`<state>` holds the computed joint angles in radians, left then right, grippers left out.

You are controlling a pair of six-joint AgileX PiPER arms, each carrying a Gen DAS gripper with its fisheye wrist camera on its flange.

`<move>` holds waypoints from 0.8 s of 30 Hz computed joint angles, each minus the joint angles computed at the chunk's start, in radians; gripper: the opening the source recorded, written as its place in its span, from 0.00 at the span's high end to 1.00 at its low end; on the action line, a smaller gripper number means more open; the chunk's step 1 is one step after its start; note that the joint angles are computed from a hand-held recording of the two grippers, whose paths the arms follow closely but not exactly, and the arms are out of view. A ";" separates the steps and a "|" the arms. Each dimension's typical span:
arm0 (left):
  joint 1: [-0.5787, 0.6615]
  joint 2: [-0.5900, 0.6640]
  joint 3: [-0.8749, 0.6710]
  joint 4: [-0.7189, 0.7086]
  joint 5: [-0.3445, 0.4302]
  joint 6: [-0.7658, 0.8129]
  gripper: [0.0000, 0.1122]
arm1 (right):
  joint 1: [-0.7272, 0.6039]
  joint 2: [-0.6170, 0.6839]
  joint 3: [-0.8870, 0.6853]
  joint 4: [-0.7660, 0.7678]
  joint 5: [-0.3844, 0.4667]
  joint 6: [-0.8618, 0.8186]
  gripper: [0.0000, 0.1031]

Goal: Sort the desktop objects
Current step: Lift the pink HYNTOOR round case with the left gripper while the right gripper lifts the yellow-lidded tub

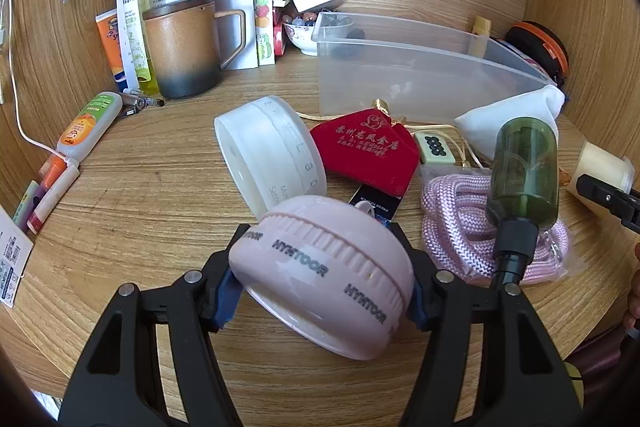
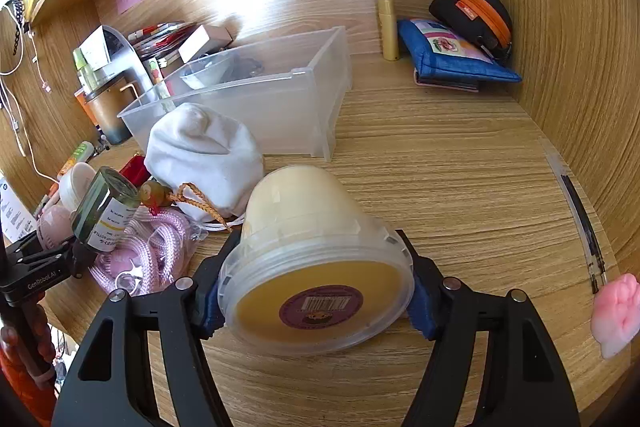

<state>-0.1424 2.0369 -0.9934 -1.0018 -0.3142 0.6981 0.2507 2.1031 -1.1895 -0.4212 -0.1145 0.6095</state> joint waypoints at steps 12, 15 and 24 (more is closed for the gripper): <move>-0.001 -0.044 0.016 0.035 -0.005 -0.027 0.42 | 0.003 -0.050 0.024 0.276 -0.005 -0.281 0.35; 0.002 -0.055 0.013 0.014 -0.008 -0.004 0.42 | 0.009 -0.061 0.021 0.308 0.001 -0.314 0.35; 0.019 -0.098 -0.009 -0.053 0.021 0.082 0.42 | 0.022 -0.088 -0.013 0.258 0.039 -0.278 0.35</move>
<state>-0.1231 1.9393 -1.0023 -1.0548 -0.2929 0.7803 0.2732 2.0146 -1.2022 -0.1629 -0.0756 0.3314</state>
